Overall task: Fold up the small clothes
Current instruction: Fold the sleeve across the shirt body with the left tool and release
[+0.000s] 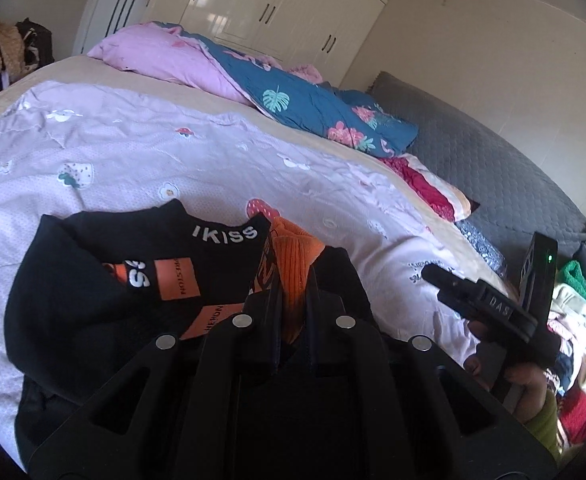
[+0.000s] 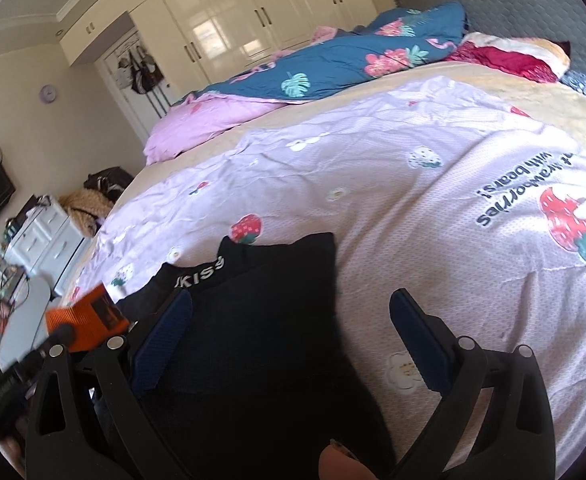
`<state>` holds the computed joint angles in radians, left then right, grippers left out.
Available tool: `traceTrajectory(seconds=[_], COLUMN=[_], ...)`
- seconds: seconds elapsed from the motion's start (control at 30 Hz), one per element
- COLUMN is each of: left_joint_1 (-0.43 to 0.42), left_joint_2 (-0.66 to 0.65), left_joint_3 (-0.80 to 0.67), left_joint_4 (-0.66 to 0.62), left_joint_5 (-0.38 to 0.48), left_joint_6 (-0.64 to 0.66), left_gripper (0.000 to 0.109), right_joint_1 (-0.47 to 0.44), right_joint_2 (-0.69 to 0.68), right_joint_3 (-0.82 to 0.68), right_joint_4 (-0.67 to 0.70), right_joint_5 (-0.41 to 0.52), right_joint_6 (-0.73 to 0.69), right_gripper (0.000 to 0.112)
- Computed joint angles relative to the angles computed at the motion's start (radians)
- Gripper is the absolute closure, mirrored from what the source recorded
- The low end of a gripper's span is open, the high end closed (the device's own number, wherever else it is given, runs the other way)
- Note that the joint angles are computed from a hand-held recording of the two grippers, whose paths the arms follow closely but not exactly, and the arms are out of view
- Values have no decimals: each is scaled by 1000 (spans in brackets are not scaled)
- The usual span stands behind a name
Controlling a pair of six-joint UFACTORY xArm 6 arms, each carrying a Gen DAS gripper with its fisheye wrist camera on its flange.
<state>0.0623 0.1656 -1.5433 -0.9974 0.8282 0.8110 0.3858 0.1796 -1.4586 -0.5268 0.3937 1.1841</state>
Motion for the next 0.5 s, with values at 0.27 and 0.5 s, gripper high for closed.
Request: traceTrajectory(seconds=[0.27,0.5], left_joint_1=[-51,-54], left_joint_2=[18,52], left_joint_3=[33,8], left_joint_4=[108,172], left_joint_5=[27,135], left_joint_6=[4,-1], left_gripper=[105,95], right_joint_1=[-3,4], right_joint_2=[14,39], right_joint_3=[-11,-26], right_joint_4=[101,283], right_joint_5=[33,67], right_joint_6=[-81,-222], right_gripper=[14,14])
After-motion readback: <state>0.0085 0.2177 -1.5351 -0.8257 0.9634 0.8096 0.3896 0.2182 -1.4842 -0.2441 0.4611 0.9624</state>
